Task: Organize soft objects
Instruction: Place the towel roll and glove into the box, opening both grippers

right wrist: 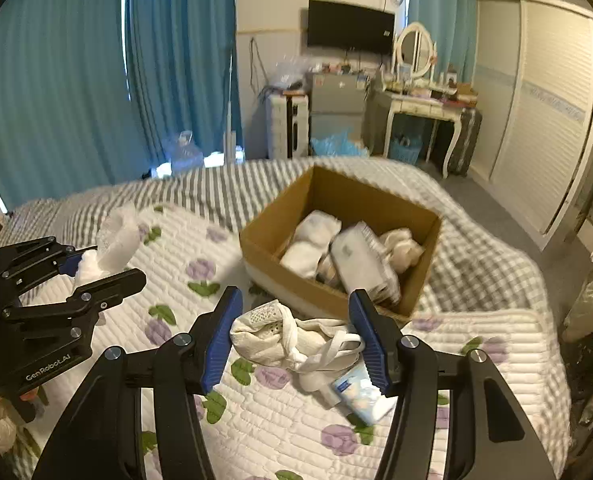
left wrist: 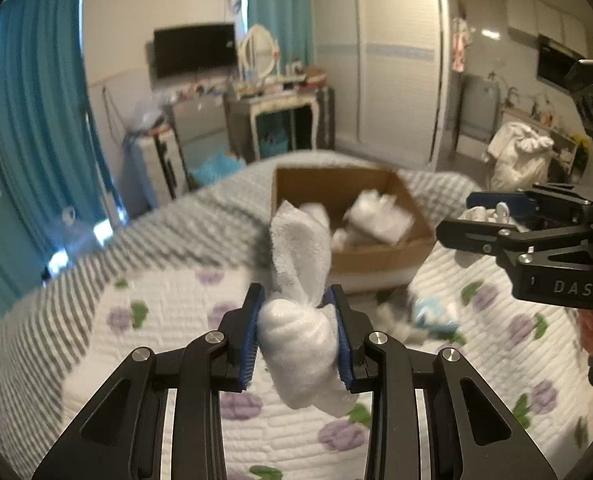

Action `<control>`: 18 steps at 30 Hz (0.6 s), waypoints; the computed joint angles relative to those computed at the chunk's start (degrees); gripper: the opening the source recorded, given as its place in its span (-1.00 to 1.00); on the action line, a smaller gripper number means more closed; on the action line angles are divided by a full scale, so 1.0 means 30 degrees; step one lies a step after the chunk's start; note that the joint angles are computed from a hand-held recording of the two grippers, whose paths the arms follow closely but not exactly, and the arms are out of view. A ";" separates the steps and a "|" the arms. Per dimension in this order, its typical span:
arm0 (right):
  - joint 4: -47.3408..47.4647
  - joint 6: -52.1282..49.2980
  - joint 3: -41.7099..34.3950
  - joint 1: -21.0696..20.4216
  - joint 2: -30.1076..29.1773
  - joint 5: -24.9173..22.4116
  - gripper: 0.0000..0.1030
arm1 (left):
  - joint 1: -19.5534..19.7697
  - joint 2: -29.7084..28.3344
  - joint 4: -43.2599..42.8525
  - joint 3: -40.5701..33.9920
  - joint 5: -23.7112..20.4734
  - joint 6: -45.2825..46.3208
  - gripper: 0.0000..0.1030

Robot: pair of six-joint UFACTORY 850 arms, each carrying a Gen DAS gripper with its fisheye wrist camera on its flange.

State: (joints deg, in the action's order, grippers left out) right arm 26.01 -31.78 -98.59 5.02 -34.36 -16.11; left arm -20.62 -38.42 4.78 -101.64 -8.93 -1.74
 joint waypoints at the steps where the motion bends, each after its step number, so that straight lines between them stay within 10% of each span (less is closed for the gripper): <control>1: 0.0173 -0.0094 0.0084 -0.0009 0.0241 0.0189 0.08 | -0.0086 0.0166 0.0238 -0.0020 0.0227 -0.0181 -0.40; 11: -0.1424 0.1553 0.0039 -0.0385 0.1367 0.2040 0.08 | -0.0456 -0.1340 -0.2469 -0.3682 -0.0426 0.2421 -0.40; 18: -0.5988 0.6450 -0.2587 -0.0575 -0.0514 0.2465 0.08 | -0.0537 -0.5714 -0.1895 -1.0794 -0.3161 0.2013 -0.40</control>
State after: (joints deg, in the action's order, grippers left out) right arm 8.04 -12.42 -106.35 3.30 -35.91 -8.71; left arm -22.23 -55.57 -0.90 -134.02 -18.41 4.30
